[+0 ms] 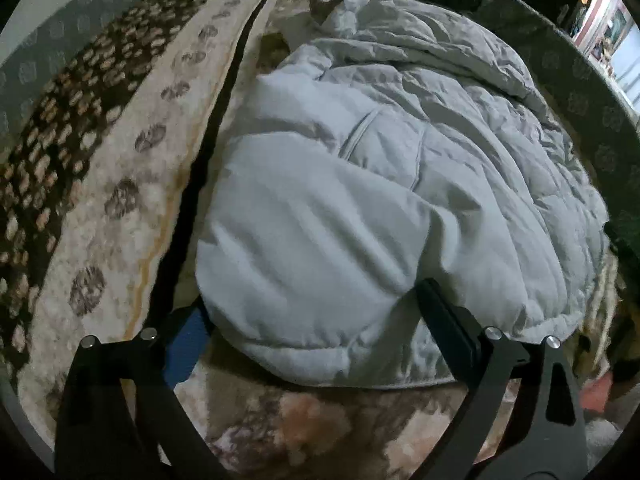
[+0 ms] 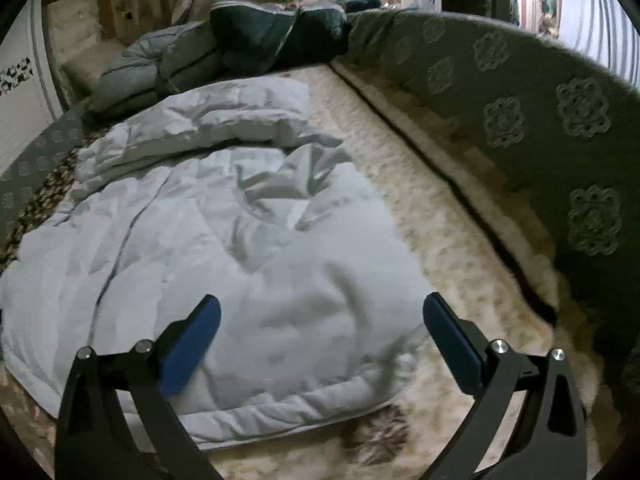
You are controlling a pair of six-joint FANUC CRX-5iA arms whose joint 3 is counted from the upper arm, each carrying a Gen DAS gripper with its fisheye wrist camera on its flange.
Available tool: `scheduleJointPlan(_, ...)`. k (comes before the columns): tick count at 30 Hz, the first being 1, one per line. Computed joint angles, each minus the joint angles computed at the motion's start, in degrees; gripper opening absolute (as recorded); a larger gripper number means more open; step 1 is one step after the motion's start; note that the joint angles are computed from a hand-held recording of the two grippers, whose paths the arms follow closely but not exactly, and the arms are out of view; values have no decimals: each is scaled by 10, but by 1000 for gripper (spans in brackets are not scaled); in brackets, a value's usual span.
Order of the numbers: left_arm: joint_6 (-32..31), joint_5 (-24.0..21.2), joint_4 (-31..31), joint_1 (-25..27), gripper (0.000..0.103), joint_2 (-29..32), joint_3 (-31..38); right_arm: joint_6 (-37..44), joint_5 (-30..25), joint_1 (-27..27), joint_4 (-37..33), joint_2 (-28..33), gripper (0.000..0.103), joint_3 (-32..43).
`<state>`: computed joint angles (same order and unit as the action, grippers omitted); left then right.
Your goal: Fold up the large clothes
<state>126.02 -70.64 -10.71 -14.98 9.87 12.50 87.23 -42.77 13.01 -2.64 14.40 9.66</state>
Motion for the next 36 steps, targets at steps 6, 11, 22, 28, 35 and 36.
scheduleJointPlan(6, -4, -46, -39, -15, 100, 52, 75, -37, 0, -14, 15, 5, 101, 3)
scheduleJointPlan(11, -14, -56, -16, -2, 100, 55, 68, -124, 18, -7, 111, 5, 101, -27)
scheduleJointPlan(22, 3, -63, -29, -8, 100, 54, 70, -149, 33, -1, 158, 5, 101, -47)
scheduleJointPlan(28, 13, -46, -2, 8, 100, 41, 43, -196, 21, -4, 184, 10, 101, -54)
scheduleJointPlan(35, 24, -68, -72, -29, 93, 54, 79, -164, 22, -9, 163, 10, 101, -51)
scheduleJointPlan(36, 28, -67, -79, -32, 90, 52, 80, -160, 23, -10, 161, 11, 101, -51)
